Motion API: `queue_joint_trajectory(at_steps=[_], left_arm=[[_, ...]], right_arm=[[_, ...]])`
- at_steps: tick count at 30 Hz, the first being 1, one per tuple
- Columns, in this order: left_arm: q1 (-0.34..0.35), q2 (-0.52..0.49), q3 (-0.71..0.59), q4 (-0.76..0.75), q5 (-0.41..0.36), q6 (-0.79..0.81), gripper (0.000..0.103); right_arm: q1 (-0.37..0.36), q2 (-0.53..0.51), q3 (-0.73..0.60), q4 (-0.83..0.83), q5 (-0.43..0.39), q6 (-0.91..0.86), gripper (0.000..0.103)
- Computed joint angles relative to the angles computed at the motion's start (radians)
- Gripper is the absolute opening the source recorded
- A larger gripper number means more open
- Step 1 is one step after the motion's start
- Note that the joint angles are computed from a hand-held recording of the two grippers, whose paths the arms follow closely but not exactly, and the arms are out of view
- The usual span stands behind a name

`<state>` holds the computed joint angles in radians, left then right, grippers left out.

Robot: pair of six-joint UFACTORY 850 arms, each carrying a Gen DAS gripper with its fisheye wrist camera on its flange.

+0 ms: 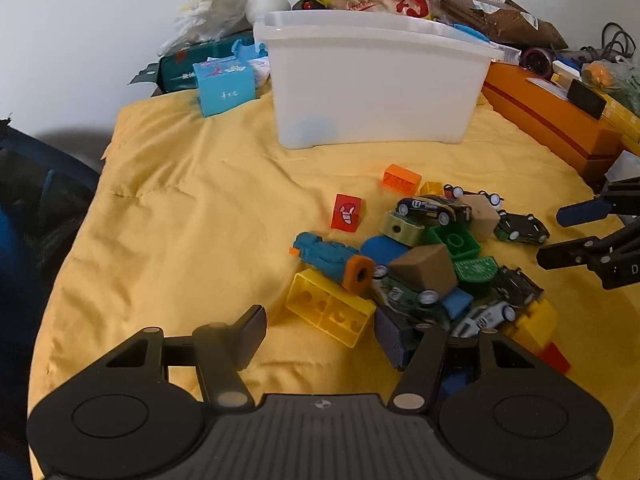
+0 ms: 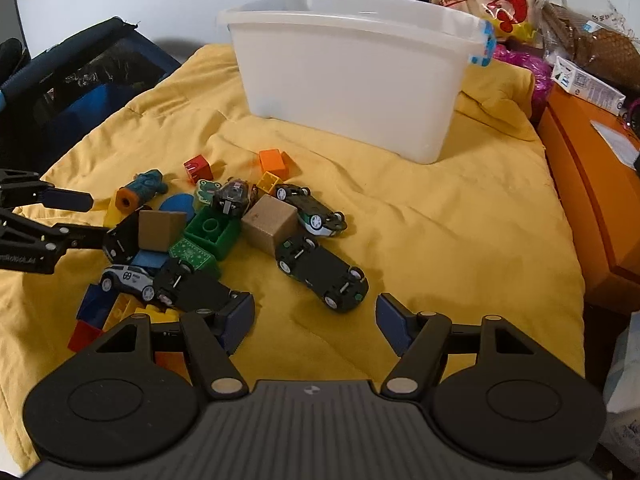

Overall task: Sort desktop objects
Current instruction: 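Move both open tools back to the toy pile, then grasp the yellow Duplo brick with the left tool while the right tool grasps the black toy car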

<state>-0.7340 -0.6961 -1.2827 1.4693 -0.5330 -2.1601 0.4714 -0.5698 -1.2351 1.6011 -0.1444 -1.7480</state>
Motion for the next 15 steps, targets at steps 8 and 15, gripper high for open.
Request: queue_joint_trajectory(at_steps=[8,15], left_arm=[[0.020,-0.037,-0.033,0.028,0.022,0.005,0.064],[0.031,-0.037,-0.027,0.069,0.039,-0.034,0.064]], right_arm=[[0.006,-0.054,-0.057,-0.151,0.011,0.089,0.070],[0.004,-0.103,-0.121,-0.390,0.003,0.310,0.067]])
